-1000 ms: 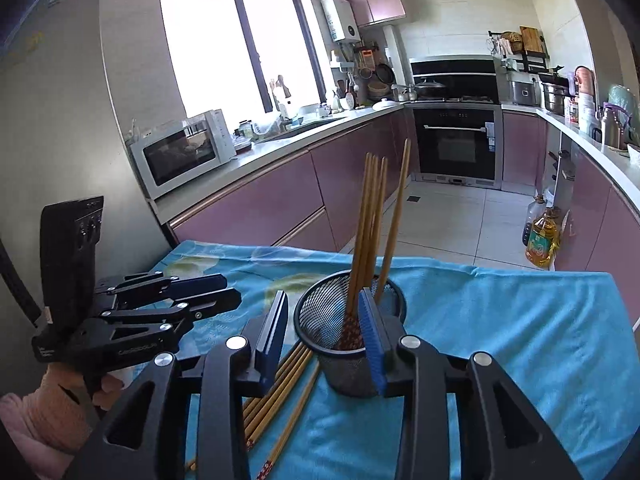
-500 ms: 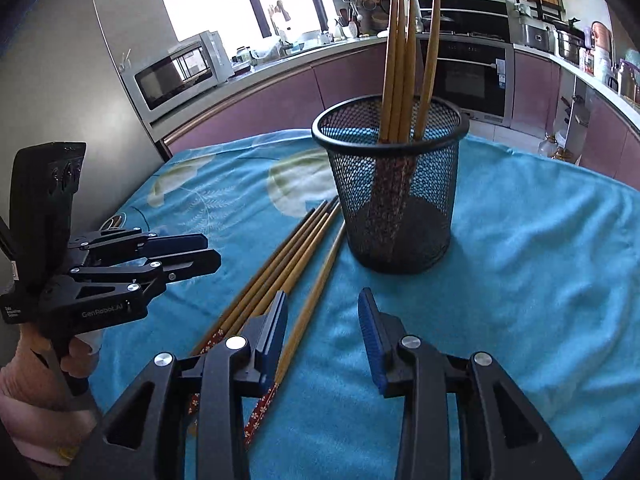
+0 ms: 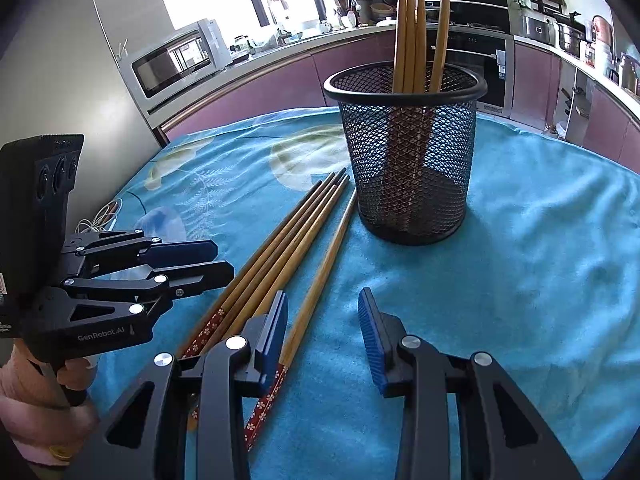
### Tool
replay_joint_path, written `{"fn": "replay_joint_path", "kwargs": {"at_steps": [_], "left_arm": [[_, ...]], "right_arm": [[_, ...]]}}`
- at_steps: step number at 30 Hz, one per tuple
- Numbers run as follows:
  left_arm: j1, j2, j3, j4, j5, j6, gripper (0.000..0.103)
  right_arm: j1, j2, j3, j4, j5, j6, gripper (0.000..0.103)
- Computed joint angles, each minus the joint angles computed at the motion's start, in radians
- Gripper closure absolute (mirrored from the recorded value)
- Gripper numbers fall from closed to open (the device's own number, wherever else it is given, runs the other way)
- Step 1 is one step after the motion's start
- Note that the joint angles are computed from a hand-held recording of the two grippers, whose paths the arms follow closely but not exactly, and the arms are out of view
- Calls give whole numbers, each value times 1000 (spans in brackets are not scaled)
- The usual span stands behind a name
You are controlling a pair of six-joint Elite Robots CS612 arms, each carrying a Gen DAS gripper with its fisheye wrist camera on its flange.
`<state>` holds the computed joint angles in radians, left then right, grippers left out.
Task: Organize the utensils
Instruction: 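Move both open grippers back over the chopsticks lying on the cloth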
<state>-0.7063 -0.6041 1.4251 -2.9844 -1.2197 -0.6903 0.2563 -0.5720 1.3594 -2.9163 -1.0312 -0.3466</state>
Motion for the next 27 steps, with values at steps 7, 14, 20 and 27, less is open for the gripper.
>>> {"fn": "replay_joint_path", "kwargs": {"at_steps": [7, 14, 20, 27], "left_arm": [[2, 7, -11, 13, -7, -2, 72], [1, 8, -14, 20, 2, -1, 70], [0, 11, -23, 38, 13, 3, 69], [-5, 15, -34, 57, 33, 19, 71]], "right_arm": [[8, 3, -6, 4, -11, -3, 69], [9, 5, -10, 9, -14, -4, 69], [12, 8, -17, 16, -23, -3, 69], [13, 9, -19, 17, -26, -3, 69]]}}
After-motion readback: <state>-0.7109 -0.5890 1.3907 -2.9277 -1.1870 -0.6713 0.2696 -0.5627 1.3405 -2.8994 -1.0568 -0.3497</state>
